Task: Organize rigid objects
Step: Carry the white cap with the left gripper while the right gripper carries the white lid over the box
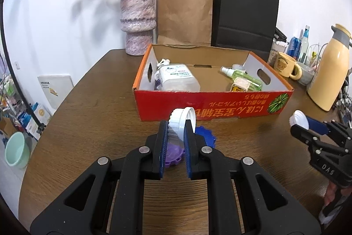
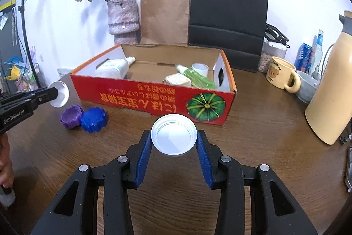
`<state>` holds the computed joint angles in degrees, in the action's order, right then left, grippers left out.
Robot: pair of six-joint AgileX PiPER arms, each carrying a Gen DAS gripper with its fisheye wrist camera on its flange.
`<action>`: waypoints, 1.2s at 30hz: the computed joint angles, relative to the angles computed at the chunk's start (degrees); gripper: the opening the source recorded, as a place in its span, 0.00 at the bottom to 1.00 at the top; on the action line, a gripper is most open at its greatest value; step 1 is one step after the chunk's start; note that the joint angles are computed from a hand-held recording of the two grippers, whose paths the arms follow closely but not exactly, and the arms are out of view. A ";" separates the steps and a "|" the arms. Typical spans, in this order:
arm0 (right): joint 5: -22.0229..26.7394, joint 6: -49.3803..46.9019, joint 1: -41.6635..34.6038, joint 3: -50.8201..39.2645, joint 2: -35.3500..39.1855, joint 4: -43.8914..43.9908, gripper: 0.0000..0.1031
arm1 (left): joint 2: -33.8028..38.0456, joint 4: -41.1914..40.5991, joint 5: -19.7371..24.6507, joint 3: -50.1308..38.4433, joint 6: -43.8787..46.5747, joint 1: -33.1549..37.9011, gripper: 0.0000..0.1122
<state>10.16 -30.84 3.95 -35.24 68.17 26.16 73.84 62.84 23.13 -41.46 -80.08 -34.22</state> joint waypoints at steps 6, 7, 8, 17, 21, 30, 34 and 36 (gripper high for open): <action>0.30 14.90 3.45 -2.77 -0.55 -13.58 0.44 | 0.30 -2.64 1.61 -2.97 2.37 -1.98 0.09; 0.46 17.54 4.06 -3.48 -0.56 -16.03 0.44 | 0.42 -2.97 2.10 -3.81 2.77 -2.36 0.09; 0.63 19.54 4.48 -4.22 -0.43 -17.89 0.43 | 0.46 -3.10 2.44 -4.41 2.95 -2.67 0.09; 0.69 32.09 7.38 -9.91 1.70 -28.62 0.44 | 2.77 -4.05 4.46 -10.72 4.22 -3.68 0.09; 0.29 33.82 7.69 -11.92 3.38 -29.38 0.44 | 4.22 -4.01 4.44 -12.94 3.76 -3.30 0.09; -0.79 29.68 6.12 -16.21 7.72 -23.88 0.44 | 8.02 -0.03 5.57 -17.49 -1.26 -2.67 0.09; -1.11 25.74 5.19 -18.38 10.08 -19.50 0.44 | 9.91 0.65 5.68 -19.63 -1.76 -2.36 0.09; -1.20 22.66 4.76 -19.24 11.16 -16.38 0.44 | 11.05 1.00 5.62 -20.73 -2.03 -2.14 0.09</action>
<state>8.96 -8.19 8.71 -54.48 79.34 9.78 84.89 63.84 28.75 -62.19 -82.11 -36.36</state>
